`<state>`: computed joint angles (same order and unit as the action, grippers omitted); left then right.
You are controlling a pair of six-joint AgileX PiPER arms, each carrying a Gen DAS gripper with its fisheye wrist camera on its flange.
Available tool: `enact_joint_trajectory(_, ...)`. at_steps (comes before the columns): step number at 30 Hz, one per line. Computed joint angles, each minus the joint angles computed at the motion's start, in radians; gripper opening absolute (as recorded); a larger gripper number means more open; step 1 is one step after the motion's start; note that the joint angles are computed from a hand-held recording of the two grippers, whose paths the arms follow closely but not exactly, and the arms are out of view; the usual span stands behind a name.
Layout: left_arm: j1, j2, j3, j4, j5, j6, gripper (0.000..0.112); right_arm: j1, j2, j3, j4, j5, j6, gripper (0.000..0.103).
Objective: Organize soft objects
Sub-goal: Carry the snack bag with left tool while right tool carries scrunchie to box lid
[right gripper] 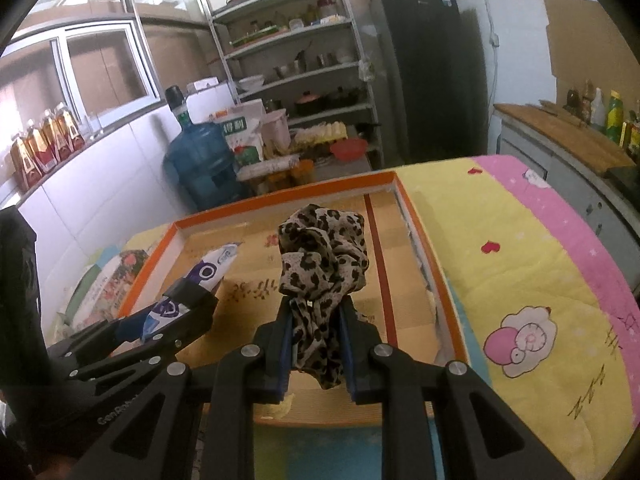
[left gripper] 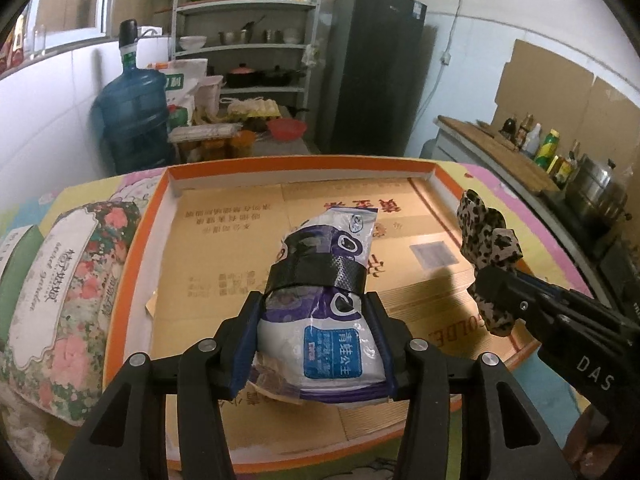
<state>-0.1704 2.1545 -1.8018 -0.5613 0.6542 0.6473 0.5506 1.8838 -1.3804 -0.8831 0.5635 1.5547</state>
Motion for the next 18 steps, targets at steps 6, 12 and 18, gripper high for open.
enact_joint_trajectory(6, 0.006, 0.028, -0.045, -0.003, 0.06, 0.015, 0.062, -0.009, 0.02, -0.015, 0.041, 0.0, -0.02, 0.025)
enact_joint_trajectory(12, 0.019, -0.009, 0.013, -0.067, 0.023, 0.079, 0.07, 0.01, 0.03, -0.04, 0.031, 0.05, -0.01, 0.048)
enact_joint_trajectory(18, 0.029, -0.1, 0.13, -0.133, -0.045, 0.175, 0.074, 0.031, 0.006, -0.026, -0.018, 0.077, 0.041, 0.049)
